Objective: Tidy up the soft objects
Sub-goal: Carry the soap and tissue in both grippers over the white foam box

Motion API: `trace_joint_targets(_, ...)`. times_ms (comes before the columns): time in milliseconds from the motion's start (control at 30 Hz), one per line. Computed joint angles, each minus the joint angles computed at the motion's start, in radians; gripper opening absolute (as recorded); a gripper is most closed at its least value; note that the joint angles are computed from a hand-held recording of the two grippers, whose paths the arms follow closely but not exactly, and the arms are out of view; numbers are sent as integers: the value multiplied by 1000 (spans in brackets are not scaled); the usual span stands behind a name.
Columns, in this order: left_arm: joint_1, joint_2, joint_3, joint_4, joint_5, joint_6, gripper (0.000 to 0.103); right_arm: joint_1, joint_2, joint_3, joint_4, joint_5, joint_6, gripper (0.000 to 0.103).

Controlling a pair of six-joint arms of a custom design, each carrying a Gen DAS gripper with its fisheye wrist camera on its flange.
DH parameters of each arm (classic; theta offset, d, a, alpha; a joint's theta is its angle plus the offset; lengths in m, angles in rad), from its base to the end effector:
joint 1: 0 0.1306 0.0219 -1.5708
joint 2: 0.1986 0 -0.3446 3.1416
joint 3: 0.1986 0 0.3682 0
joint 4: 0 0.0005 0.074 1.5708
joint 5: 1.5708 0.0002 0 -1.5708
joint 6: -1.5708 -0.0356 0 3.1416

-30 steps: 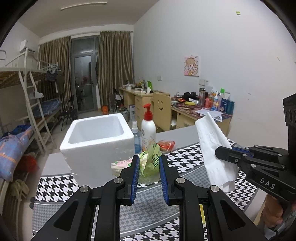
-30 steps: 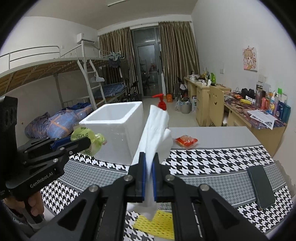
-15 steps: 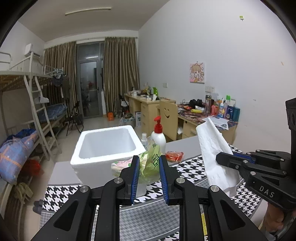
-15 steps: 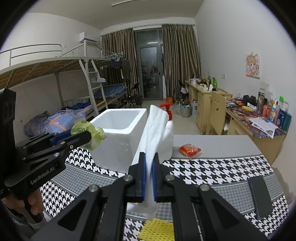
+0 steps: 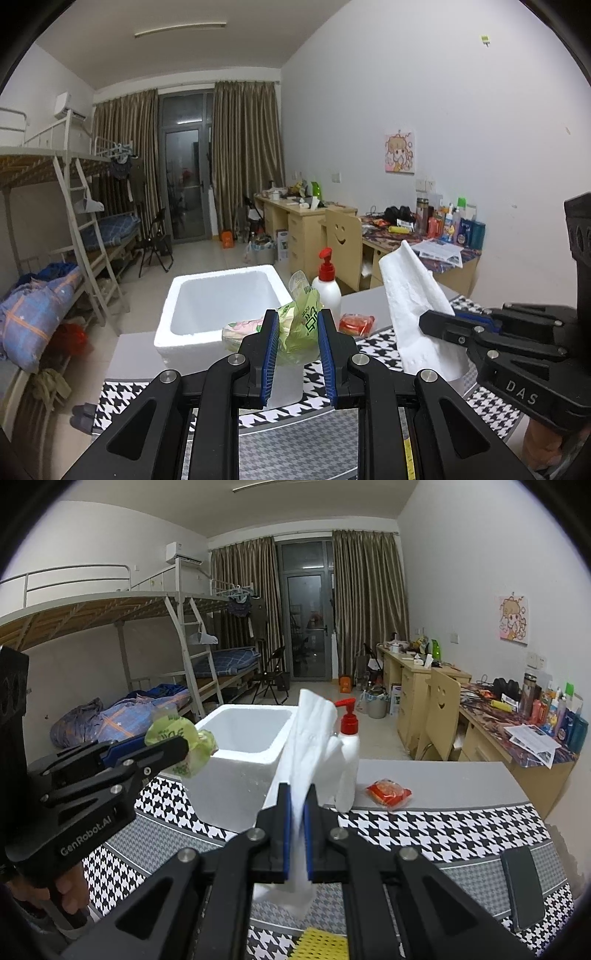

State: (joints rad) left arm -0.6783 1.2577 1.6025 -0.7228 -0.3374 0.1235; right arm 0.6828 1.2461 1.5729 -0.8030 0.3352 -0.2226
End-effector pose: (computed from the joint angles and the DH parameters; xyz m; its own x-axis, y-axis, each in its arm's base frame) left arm 0.3411 -0.2604 0.5575 -0.3286 0.1155 -0.9374 0.3145 0.9492 0.0068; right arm 0.3357 0.2573 0.5412 -0.4283 -0.0796 -0.9001 -0.2814 0.9583 0.0491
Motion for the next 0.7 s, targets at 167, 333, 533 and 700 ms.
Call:
trace_joint_targets(167, 3, 7, 15, -1, -8, -8, 23, -7, 15, 21, -5, -32, -18, 9)
trace_joint_targets(333, 10, 12, 27, 7, -13, -24, 23, -8, 26, 36, -6, -28, -19, 9)
trace_joint_targets(533, 24, 22, 45, 13, -21, -41, 23, -5, 49, 73, -3, -27, -4, 9)
trace_joint_targets(700, 48, 34, 60, 17, -16, -37, 23, 4, 60, 88, 22, -12, 18, 9)
